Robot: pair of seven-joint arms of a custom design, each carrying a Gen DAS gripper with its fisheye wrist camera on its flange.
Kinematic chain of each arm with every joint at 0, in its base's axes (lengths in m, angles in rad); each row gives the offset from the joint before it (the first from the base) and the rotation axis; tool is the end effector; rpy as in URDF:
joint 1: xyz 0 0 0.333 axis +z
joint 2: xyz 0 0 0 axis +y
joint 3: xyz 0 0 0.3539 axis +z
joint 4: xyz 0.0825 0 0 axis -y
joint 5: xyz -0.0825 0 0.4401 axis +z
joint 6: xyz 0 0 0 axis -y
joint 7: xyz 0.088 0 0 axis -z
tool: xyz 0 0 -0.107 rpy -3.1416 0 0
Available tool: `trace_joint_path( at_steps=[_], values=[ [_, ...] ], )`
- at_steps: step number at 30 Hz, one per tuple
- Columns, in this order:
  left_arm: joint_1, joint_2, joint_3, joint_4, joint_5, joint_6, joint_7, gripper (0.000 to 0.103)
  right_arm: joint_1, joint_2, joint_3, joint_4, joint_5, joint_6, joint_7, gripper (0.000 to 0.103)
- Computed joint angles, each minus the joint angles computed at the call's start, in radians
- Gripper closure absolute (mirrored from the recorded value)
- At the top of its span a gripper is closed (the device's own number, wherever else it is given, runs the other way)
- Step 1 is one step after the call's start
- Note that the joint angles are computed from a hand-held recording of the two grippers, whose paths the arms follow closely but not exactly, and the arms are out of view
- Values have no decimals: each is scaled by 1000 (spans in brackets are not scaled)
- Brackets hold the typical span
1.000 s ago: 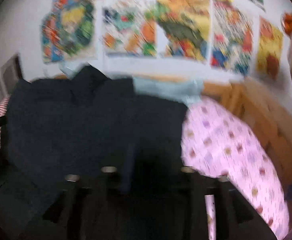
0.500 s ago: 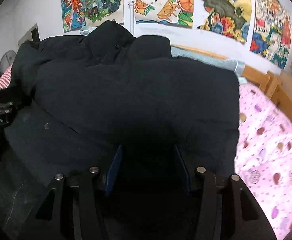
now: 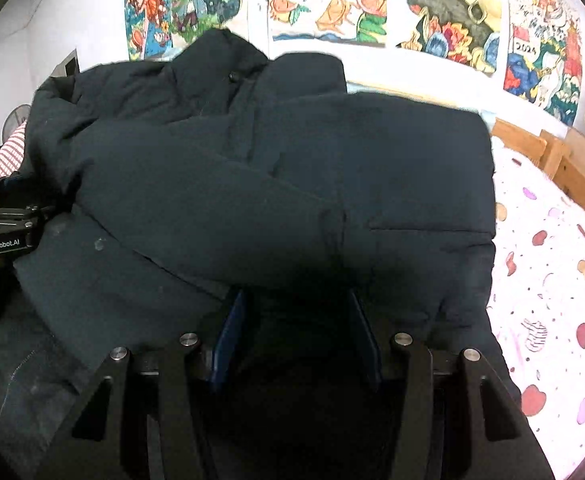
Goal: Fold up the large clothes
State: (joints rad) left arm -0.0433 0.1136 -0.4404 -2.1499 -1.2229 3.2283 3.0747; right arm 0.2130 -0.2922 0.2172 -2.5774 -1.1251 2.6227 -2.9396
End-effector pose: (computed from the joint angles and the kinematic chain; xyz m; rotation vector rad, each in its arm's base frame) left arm 0.5847 -0.1975 0.4220 -1.0089 2.1669 -0.8873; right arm 0.4224 0.2158 0.3833 -1.3880 2.1244 -0.8430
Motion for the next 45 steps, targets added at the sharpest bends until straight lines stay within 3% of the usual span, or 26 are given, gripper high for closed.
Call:
trace_joint_path(
  at_steps=[1, 5, 7, 10, 17, 19, 22, 27, 29, 33, 34, 37, 40, 41, 45],
  values=[
    [-16, -16, 25, -13, 36, -13, -46, 12, 1, -24, -1, -13, -1, 14, 20, 55],
    [-80, -100, 148, -90, 398, -104, -403, 11, -6, -151, 6, -85, 71, 51, 63, 52],
    [-94, -139, 182, -116, 496, -139, -496, 11, 1, -228, 10, -121, 147, 43, 36, 40],
    [-136, -218, 248, -133, 389, -253, -405, 11, 22, -325, 19, -153, 264, 0, -22, 32],
    [-115, -314, 333, -98, 619, -660, -670, 9, 77, -399, 19, -136, 532, -81, -185, 20],
    [-111, -327, 345, -76, 644, -713, -699, 9, 72, -409, 22, -129, 584, -76, -212, 19],
    [-111, -332, 346, -59, 662, -673, -720, 9, 18, -414, 58, -112, 609, -74, -226, 19],
    [-112, -242, 318, 21, 738, -495, -821, 9, -140, -357, 119, -66, 536, -5, -193, 19],
    [-113, -179, 301, 79, 768, -443, -885, 9, -229, -308, 141, -46, 473, 68, -135, 19],
    [-122, -60, 260, 195, 717, -366, -884, 9, -458, -190, 219, 3, 269, 272, 84, 20],
    [-125, -26, 249, 228, 737, -351, -907, 9, -538, -144, 248, 29, 193, 337, 172, 24],
    [-168, 75, 263, 337, 945, -336, -1106, 9, -668, -21, 302, 122, 16, 401, 334, 37],
    [-227, 155, 302, 437, 1137, -341, -1279, 9, -701, 99, 303, 230, -109, 396, 414, 37],
    [-265, 177, 340, 463, 1222, -329, -1362, 9, -699, 133, 295, 264, -131, 392, 426, 37],
    [-277, 276, 333, 589, 1311, -367, -1474, 17, -644, 262, 236, 369, -16, 352, 267, 37]
  ],
)
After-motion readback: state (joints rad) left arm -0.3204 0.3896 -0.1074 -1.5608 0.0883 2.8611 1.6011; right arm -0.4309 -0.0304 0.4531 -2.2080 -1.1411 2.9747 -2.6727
